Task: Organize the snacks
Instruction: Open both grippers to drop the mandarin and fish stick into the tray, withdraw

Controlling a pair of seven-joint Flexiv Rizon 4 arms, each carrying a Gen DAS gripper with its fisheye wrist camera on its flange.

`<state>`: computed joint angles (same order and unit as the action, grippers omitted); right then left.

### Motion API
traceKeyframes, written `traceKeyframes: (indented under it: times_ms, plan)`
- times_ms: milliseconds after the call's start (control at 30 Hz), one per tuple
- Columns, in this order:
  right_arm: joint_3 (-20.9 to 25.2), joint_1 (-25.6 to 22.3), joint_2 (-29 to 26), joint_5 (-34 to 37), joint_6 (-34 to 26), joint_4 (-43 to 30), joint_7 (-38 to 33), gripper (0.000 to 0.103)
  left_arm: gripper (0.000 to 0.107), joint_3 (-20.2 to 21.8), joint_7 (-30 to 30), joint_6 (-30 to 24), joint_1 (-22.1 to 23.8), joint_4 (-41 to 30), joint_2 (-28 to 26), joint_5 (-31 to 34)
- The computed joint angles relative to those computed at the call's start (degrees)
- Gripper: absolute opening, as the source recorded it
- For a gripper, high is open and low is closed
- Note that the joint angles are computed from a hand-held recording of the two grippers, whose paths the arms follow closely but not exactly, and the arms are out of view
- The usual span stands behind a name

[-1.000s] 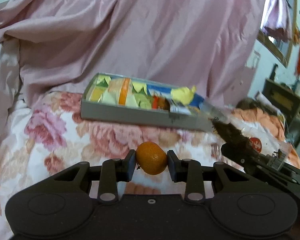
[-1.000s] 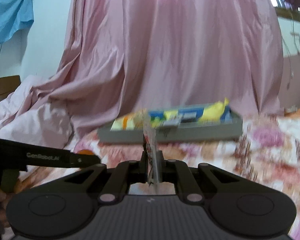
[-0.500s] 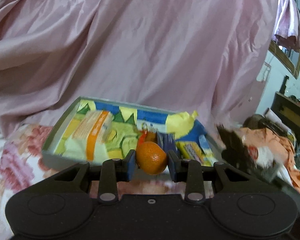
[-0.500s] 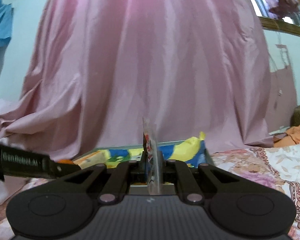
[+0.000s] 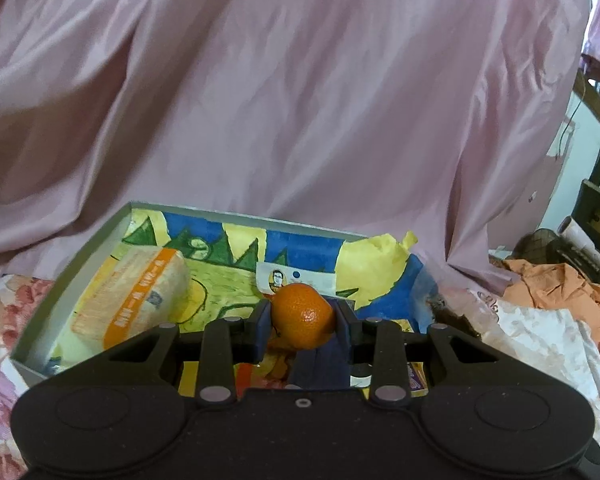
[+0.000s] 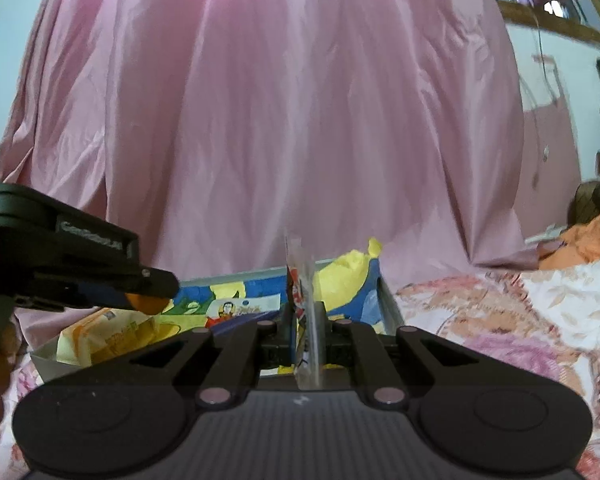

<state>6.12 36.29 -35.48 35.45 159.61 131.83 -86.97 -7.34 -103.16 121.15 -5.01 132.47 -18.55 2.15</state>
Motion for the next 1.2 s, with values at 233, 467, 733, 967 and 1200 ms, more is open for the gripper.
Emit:
traceKeyframes:
  times_ms: [233, 467, 733, 967, 1200]
  plan:
    - [0.63, -1.85, 1.29, -3.54, -3.79, 1.21, 3.52, 0.017, 0.037, 0.03, -2.33, -2.73, -1.15, -0.99, -1.48, -3.55]
    - [0.01, -1.32, 1.3, -4.8, -3.27, 1.7, 4.02, 0.064, 0.074, 1.07, -2.21, -1.37, -2.51, -0.04, -0.76, -5.15]
    - [-0.25, 0.86, 2.47, -0.82, -1.44, 1.55, 0.71, 0.093, 0.099, 1.12, -5.61, -0.06, -0.24, 3.66, 4.23, -2.69]
    - [0.24, 5.18, 5.44, 8.74, 3.28, 0.04, -8.18, 0.103, 0.102, 0.34, -13.66, -0.42, 5.71, 6.98, 10.85, 6.7]
    - [4.67, 6.89, 9.02, 16.82, 8.26, -0.52, -14.74, 0.103, 0.102, 4.53, -22.78, -0.3, 7.22, 9.88, 17.7, 18.31]
